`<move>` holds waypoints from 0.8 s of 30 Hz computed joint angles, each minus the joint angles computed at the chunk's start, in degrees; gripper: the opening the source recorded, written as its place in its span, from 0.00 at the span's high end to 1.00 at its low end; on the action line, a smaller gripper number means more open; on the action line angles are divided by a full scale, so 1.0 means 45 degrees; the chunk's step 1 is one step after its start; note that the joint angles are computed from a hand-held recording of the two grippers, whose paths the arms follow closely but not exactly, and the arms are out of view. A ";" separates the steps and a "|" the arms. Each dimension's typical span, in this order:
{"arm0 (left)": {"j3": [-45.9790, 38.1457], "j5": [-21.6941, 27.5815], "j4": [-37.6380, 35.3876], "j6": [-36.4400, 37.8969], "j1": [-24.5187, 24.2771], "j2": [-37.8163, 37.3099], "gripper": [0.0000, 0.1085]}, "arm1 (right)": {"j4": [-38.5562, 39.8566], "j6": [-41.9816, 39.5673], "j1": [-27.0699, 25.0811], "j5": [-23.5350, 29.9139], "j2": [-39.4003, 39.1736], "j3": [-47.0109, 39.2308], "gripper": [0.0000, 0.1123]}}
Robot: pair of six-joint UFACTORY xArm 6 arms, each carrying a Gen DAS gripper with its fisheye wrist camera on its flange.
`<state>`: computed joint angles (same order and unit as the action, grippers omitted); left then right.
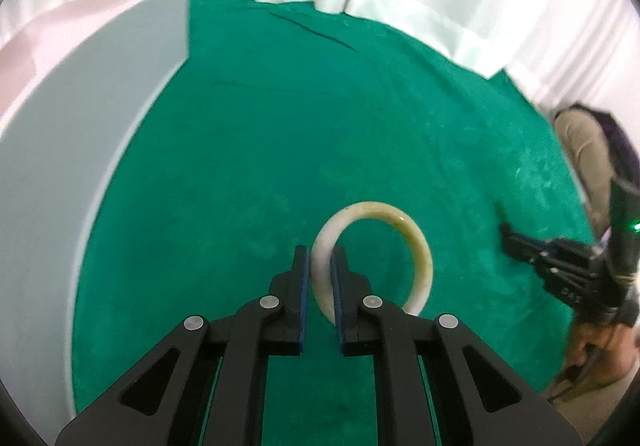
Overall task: Organize jewelry
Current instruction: 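Carry bangle and cord into the white box and open both tools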
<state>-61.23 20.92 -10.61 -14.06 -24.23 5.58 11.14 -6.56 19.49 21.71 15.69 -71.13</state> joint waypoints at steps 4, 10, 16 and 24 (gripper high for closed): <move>0.0661 0.0006 -0.1180 0.0404 0.0101 -0.1138 0.92 | 0.2485 -0.1655 0.0010 -0.0162 -0.0871 0.0582 0.90; 0.2057 0.0435 -0.1891 0.0370 0.0510 -0.4334 0.92 | 0.4816 -0.3720 0.0415 0.0637 -0.1891 0.0063 0.91; 0.3641 0.1522 -0.0686 -0.0916 0.2029 -0.8565 0.92 | 0.7008 -0.5668 0.1619 0.1987 -0.1535 -0.2676 0.91; 0.3820 0.3917 0.0733 -0.1236 0.6123 -1.0090 0.92 | 0.7887 -0.5339 0.3522 0.5381 0.2762 -0.9992 0.91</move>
<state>-44.04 38.55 -7.31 -19.62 3.32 -39.83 46.64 -30.58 35.34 45.93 28.12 -116.09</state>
